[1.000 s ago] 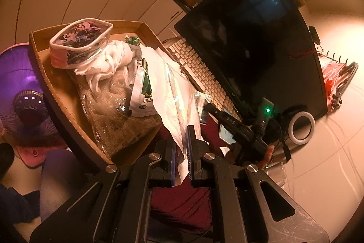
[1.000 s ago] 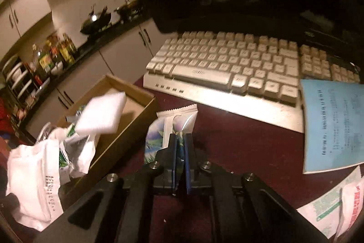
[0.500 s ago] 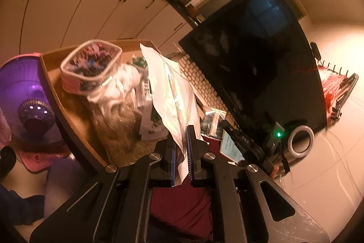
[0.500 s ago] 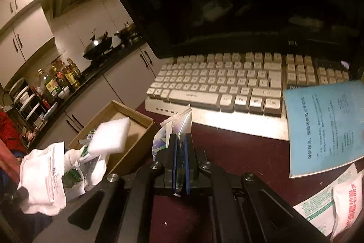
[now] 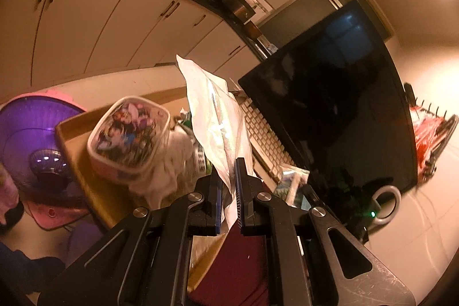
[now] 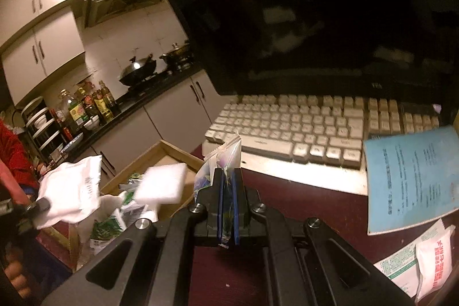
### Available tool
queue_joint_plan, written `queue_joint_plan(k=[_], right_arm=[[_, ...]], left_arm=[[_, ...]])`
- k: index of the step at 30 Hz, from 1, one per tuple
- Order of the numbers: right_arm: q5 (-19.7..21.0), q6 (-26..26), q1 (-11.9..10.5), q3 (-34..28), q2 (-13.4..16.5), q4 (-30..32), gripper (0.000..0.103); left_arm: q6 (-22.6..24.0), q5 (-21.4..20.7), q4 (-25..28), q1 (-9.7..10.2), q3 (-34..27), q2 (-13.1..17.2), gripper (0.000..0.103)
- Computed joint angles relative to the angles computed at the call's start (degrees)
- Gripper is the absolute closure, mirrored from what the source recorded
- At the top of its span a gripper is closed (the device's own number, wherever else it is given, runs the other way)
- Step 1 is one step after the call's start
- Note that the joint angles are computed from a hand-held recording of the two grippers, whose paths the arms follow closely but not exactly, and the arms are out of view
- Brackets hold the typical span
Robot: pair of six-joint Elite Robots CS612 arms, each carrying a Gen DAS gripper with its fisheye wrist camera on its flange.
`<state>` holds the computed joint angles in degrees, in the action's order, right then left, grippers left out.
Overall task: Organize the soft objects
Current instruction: 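Place the white packet and landscape sachet into the box and open both grippers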
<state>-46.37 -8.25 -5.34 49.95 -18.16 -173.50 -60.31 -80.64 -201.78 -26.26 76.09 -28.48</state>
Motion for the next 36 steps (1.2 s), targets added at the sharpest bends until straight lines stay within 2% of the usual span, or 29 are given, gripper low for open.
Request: queue_joint_plan(k=[3, 6, 9, 11, 15, 19, 21, 23, 24, 25, 27, 29, 30, 32, 33, 34, 36], right_arm=[[1.4, -1.3, 0.6, -0.4, -0.4, 1.0, 0.1], [2.8, -2.1, 1.6, -1.9, -0.3, 2.7, 0.1], [2.5, -3.5, 3.0, -4.1, 0.4, 3.8, 0.1], [2.3, -4.7, 4.1, -6.5, 1.4, 6.7, 0.1], [0.2, -6.6, 5.5, -10.2, 3.3, 9.4, 0.1], [-1.5, -7.4, 6.6, -16.3, 6.3, 16.0, 0.1], [-0.3, -7.9, 6.7, -19.7, 8.0, 20.4, 0.1], [0.3, -8.7, 6.6, -20.7, 8.4, 22.1, 0.098], [0.1, -9.5, 6.7, -21.3, 8.6, 23.6, 0.096], [0.0, -10.2, 6.8, -21.9, 8.7, 25.1, 0.096], [0.7, -11.6, 6.8, -23.3, 9.3, 27.9, 0.096], [1.4, -13.1, 6.7, -23.4, 9.4, 29.3, 0.096], [1.1, -13.8, 6.7, -22.8, 9.0, 29.6, 0.094], [1.4, -14.5, 6.6, -21.8, 8.4, 29.8, 0.08], [2.1, -14.3, 6.4, -20.8, 7.9, 29.0, 0.07], [2.8, -13.8, 6.2, -20.1, 7.6, 28.0, 0.061], [3.9, -12.8, 5.7, -17.2, 6.1, 25.7, 0.051]], left_arm=[[-0.9, -3.9, 1.6, 1.25, -2.3, 1.1, 0.096], [-0.7, -4.9, 4.4, 1.81, -4.2, 1.9, 0.096], [-2.4, -8.5, 6.4, 2.55, -6.6, 3.1, 0.096], [-2.5, -9.7, 8.3, 2.72, -7.5, 3.5, 0.096], [-2.5, -9.8, 12.2, 2.56, -8.4, 3.5, 0.096], [-1.4, -9.8, 16.2, 2.29, -9.0, 3.1, 0.095], [0.2, -8.8, 17.9, 1.93, -9.0, 2.8, 0.094], [0.6, -8.5, 18.7, 1.88, -8.8, 2.5, 0.09], [0.5, -8.7, 18.7, 1.91, -8.7, 2.4, 0.084], [0.4, -9.0, 18.3, 1.95, -8.4, 2.3, 0.07], [-0.4, -9.4, 16.8, 1.99, -7.9, 2.4, 0.055], [-0.4, -10.0, 16.2, 1.87, -7.2, 2.2, 0.055], [-0.2, -10.2, 16.3, 1.87, -7.2, 2.1, 0.055], [0.1, -10.0, 16.0, 1.63, -6.2, 1.4, 0.055], [0.1, -9.5, 16.1, 1.53, -5.9, 1.2, 0.053], [0.2, -8.9, 15.9, 1.34, -5.5, 1.0, 0.046], [0.0, -9.2, 13.3, 1.15, -4.2, 0.7, 0.041]])
